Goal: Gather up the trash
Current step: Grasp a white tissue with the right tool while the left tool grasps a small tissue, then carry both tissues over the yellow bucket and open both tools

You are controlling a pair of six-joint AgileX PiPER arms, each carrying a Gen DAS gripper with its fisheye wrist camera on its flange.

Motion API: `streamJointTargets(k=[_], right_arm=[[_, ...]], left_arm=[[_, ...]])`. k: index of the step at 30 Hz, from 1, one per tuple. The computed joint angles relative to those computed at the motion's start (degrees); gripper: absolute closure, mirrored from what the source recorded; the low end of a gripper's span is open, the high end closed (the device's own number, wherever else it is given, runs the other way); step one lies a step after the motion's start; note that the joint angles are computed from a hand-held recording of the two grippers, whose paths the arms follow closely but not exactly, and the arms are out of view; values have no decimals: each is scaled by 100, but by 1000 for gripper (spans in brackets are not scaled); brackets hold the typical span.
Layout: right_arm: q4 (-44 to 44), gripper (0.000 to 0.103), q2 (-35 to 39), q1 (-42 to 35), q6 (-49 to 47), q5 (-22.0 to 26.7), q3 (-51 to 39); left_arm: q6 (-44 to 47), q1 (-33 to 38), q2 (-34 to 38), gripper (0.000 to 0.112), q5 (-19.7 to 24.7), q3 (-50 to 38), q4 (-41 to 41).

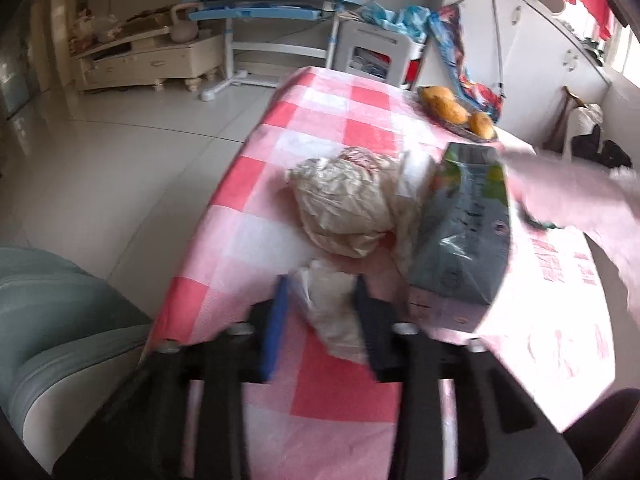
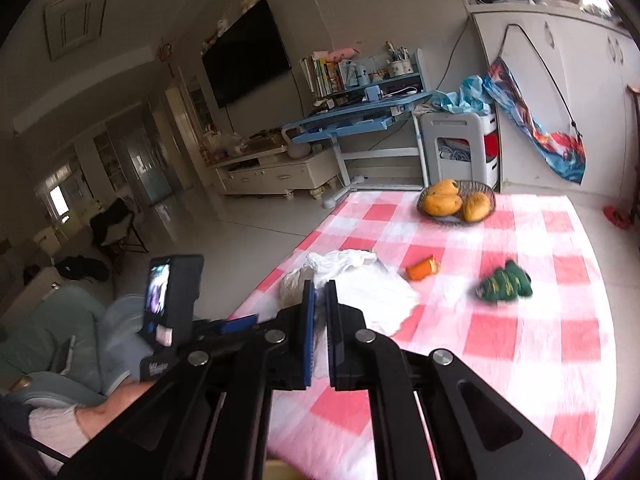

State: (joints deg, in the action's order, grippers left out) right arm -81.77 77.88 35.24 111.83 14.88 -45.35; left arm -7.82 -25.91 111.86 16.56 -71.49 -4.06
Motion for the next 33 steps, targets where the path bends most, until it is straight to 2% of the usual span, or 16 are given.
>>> streamJointTargets(k=[3, 6, 12, 16, 17, 24, 28, 33], right_arm=[[60, 97, -244, 75, 109, -57, 218], [351, 97, -435, 228, -74, -88, 369], [2379, 97, -646, 845, -2043, -38, 445], [3087, 97, -656, 1274, -2662, 8, 492], [3311, 97, -646, 1367, -2858, 0, 496], [6200, 97, -202, 1744, -5785, -24, 220], [6993, 97, 64, 1965, -6456, -98, 203], [7271, 97, 308, 2073, -6599, -258, 273]], left_arm=[[259, 18, -181, 102, -30, 180, -206], [839, 96, -447, 104, -128, 513, -769], [3062, 381, -1102, 106, -209, 1316, -2956], [4144, 576, -1523, 106, -107, 1721, -3993], [4250, 605, -1620, 106, -79, 1796, -4081], [4575, 637, -2375, 106, 37, 2397, -4257], [4330, 519, -2786, 106, 62, 2722, -3891], [4122, 390, -3164, 106, 110, 3133, -3571]])
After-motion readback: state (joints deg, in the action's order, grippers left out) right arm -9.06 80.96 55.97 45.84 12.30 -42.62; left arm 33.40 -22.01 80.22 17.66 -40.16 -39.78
